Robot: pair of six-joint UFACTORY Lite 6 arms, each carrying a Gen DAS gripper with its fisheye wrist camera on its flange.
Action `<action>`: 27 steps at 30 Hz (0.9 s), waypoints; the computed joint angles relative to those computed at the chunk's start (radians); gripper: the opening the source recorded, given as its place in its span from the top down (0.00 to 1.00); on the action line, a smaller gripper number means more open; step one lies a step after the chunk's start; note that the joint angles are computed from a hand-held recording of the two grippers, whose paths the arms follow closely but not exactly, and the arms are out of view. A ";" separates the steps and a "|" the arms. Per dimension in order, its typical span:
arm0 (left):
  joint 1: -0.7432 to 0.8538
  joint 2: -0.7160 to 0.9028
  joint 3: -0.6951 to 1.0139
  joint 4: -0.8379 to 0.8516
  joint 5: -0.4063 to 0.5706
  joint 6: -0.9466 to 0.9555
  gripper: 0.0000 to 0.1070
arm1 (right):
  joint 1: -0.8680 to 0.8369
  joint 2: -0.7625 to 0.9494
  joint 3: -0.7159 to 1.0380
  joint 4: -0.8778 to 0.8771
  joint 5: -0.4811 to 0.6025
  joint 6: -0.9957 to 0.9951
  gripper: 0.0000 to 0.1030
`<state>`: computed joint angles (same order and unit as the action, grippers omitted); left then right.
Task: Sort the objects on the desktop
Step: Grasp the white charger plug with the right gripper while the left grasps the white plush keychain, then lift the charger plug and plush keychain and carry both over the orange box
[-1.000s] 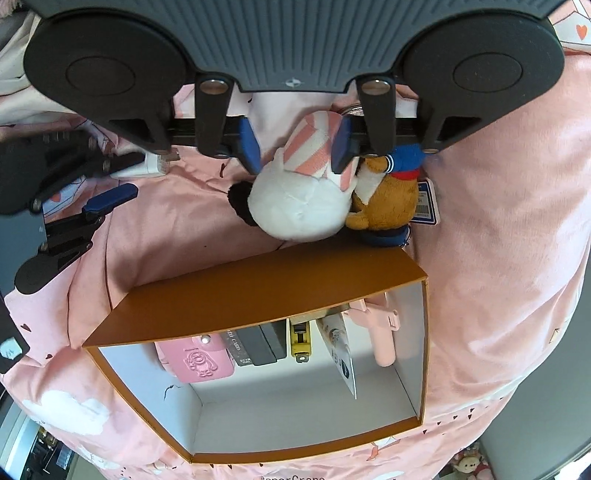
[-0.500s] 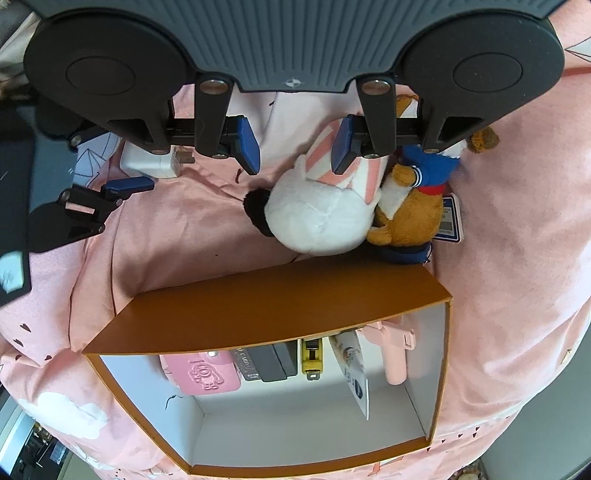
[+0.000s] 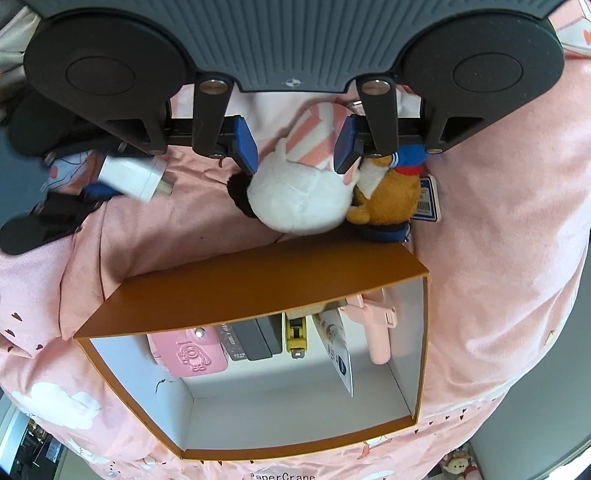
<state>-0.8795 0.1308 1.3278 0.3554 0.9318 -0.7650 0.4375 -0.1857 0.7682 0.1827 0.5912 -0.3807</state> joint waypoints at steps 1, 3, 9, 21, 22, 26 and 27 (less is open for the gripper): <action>0.003 0.005 0.005 0.002 0.003 0.009 0.49 | -0.028 -0.005 0.012 0.036 0.004 -0.021 0.67; 0.008 0.015 0.014 0.003 0.005 0.039 0.46 | -0.087 -0.013 0.036 0.111 0.008 -0.067 0.67; -0.009 0.082 0.063 0.014 0.043 0.169 0.42 | -0.152 -0.022 0.065 0.114 -0.060 0.056 0.66; 0.012 0.253 0.171 0.030 0.068 0.311 0.34 | -0.317 0.163 0.089 0.373 -0.007 -0.163 0.66; 0.017 0.271 0.189 0.029 0.075 0.317 0.34 | -0.315 0.153 0.081 0.370 -0.006 -0.161 0.66; 0.053 0.340 0.270 -0.019 0.101 0.359 0.31 | -0.317 0.128 0.059 0.371 -0.007 -0.169 0.65; 0.060 0.352 0.283 -0.028 0.101 0.370 0.30 | -0.317 0.135 0.058 0.384 -0.011 -0.180 0.65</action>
